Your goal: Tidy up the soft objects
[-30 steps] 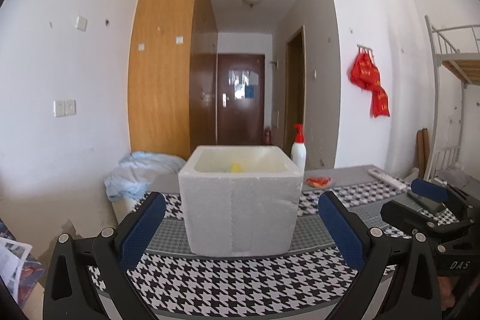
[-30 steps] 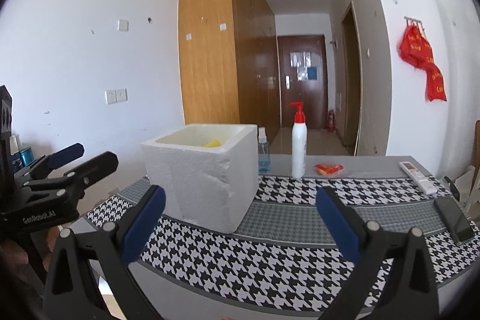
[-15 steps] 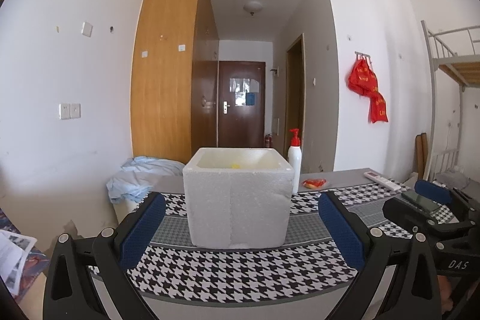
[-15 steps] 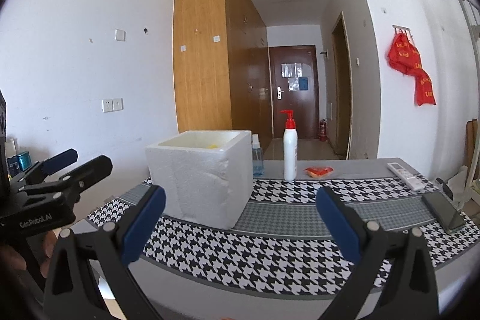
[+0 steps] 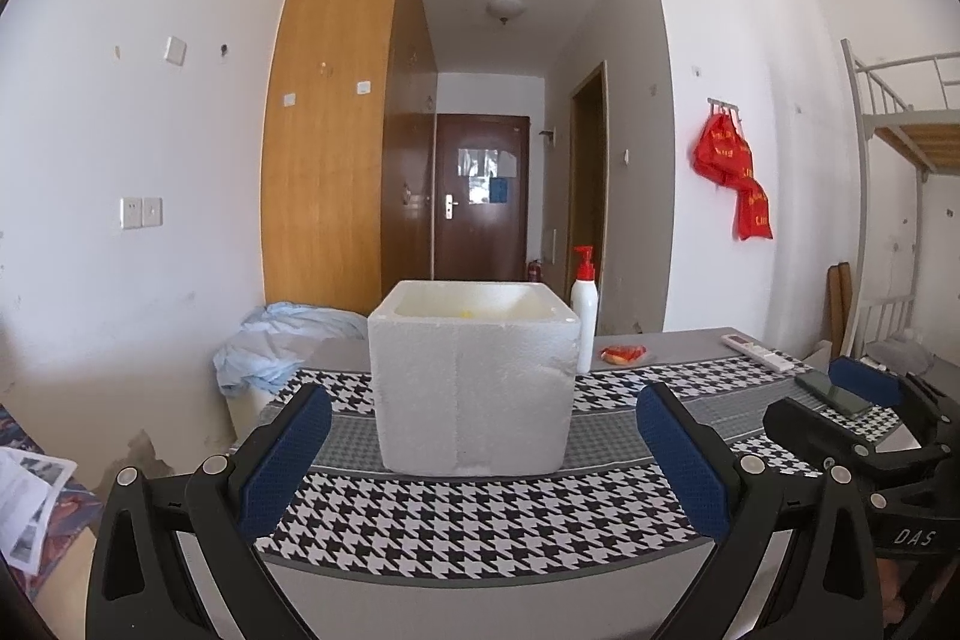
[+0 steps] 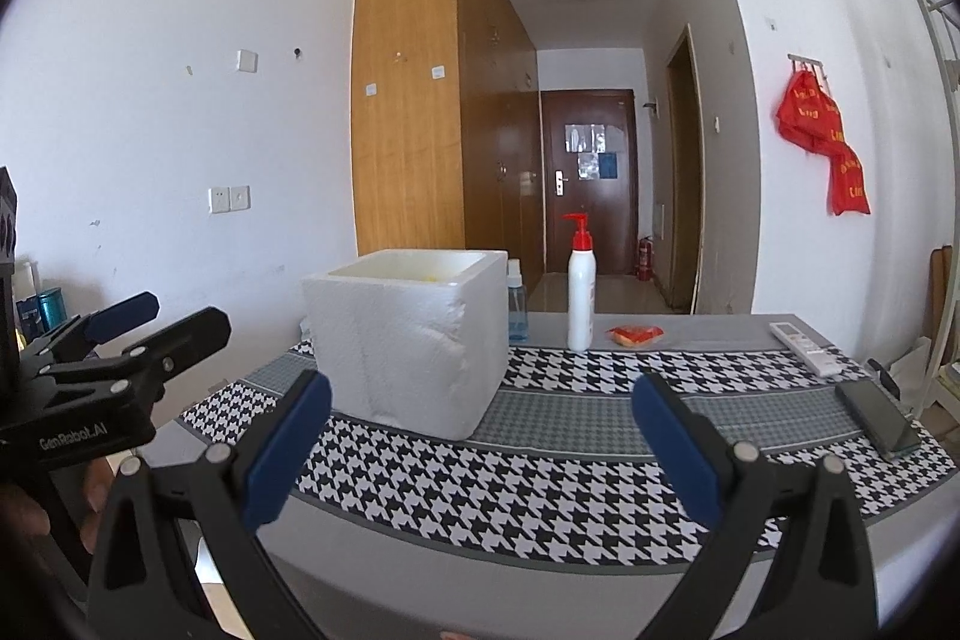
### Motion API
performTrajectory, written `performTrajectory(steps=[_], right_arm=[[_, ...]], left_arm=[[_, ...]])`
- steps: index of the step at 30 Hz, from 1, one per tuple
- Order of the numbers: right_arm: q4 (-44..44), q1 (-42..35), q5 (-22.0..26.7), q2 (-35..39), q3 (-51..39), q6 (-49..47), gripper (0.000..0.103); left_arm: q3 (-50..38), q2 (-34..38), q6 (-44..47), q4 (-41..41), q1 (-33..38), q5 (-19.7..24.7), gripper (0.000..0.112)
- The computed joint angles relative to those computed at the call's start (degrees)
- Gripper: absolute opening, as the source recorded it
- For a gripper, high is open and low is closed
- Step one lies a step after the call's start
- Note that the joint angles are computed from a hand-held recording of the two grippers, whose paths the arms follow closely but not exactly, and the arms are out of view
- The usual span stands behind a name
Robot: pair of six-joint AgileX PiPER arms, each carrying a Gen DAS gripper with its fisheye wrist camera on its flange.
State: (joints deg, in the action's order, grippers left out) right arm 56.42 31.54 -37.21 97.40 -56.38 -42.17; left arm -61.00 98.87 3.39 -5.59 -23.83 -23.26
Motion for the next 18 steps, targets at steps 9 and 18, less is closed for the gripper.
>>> performTrajectory(steps=[9,18], right_arm=[[-0.1,0.2,0.2,0.2,0.2,0.3,0.102],[-0.4,0.4,0.0,-0.3,1.1,0.8,0.102]], left_arm=[[0.3,0.0,0.1,0.3,-0.2,0.3,0.102],[1.1,-0.5,1.0,0.0,-0.9,-0.1,0.102]])
